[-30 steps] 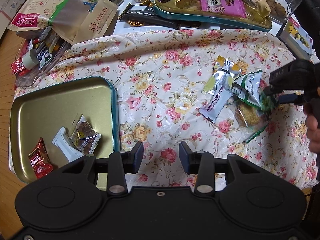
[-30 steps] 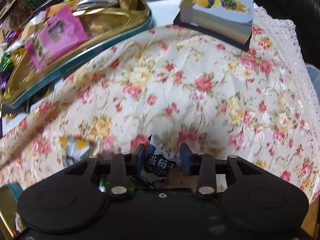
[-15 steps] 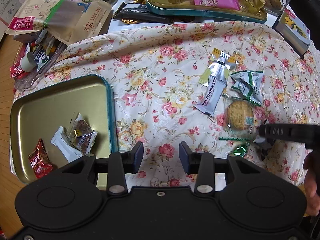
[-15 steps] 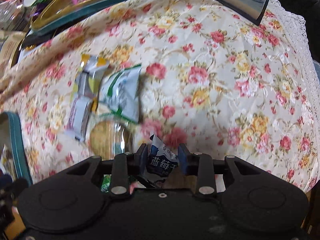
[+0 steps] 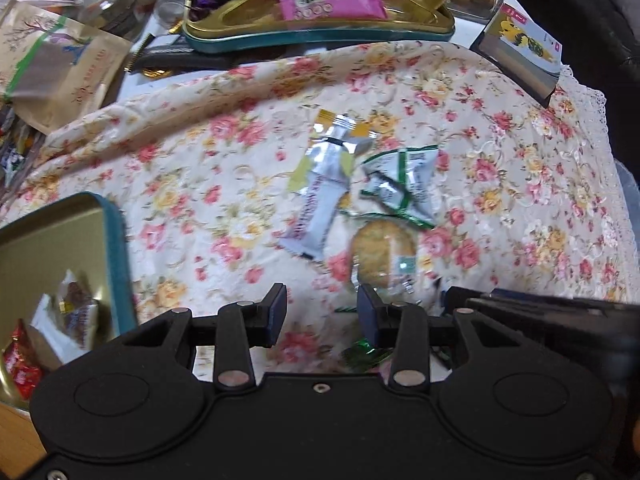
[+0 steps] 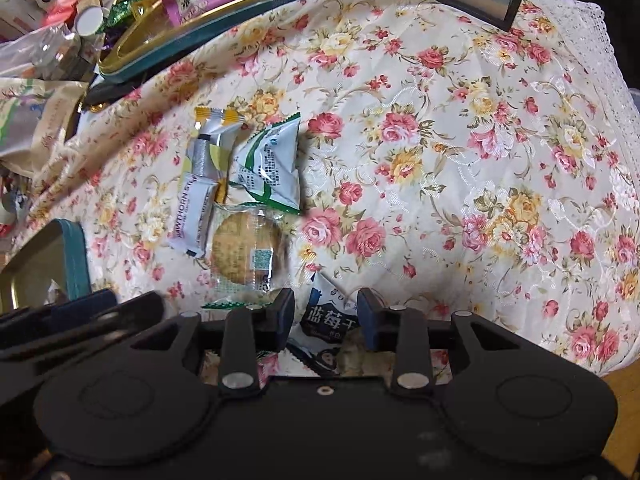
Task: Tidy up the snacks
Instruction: 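Grasp the blue-white blueberry packet with the right tool, then grasp the green candy with the left tool while the right tool holds the blueberry packet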
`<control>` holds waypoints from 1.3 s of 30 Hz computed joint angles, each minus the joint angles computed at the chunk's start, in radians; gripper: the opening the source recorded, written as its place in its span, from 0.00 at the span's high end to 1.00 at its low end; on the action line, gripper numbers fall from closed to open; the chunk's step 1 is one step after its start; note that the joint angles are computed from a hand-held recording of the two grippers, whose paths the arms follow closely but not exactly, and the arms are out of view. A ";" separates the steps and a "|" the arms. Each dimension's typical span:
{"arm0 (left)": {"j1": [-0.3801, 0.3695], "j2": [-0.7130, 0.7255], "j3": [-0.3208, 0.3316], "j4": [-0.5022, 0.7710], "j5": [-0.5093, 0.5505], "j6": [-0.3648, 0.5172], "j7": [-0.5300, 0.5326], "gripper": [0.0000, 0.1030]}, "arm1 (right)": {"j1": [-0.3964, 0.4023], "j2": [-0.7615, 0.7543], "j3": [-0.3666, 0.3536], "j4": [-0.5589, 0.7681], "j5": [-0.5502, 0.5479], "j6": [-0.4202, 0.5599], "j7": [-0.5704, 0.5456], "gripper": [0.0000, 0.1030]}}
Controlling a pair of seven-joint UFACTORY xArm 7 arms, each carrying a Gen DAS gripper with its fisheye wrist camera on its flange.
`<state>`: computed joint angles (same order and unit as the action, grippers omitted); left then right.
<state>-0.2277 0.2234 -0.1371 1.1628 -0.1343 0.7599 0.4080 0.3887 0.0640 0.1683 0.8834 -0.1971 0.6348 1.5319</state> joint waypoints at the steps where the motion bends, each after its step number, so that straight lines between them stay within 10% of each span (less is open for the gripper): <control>1: -0.005 0.008 -0.002 0.005 -0.004 0.001 -0.014 0.53 | 0.001 -0.014 -0.001 -0.008 -0.008 0.008 0.019 0.64; 10: -0.077 0.029 0.000 -0.059 0.122 -0.150 -0.128 0.52 | -0.050 -0.191 0.012 -0.162 0.023 -0.001 0.139 0.63; 22: -0.013 0.014 0.013 -0.030 0.073 -0.074 -0.090 0.52 | -0.026 -0.106 0.030 -0.183 0.253 -0.239 -0.001 0.62; 28: 0.024 0.018 0.014 0.001 0.035 -0.036 -0.056 0.53 | -0.007 -0.013 0.019 -0.085 0.069 -0.154 0.151 0.62; 39: 0.060 -0.025 0.010 -0.032 -0.041 -0.036 0.114 0.53 | 0.033 0.115 -0.013 0.049 0.042 -0.044 0.074 0.62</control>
<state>-0.1676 0.1981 -0.1275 1.1306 -0.1756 0.7243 0.5223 0.4215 0.1795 0.1556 0.9323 -0.1550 0.5907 1.6060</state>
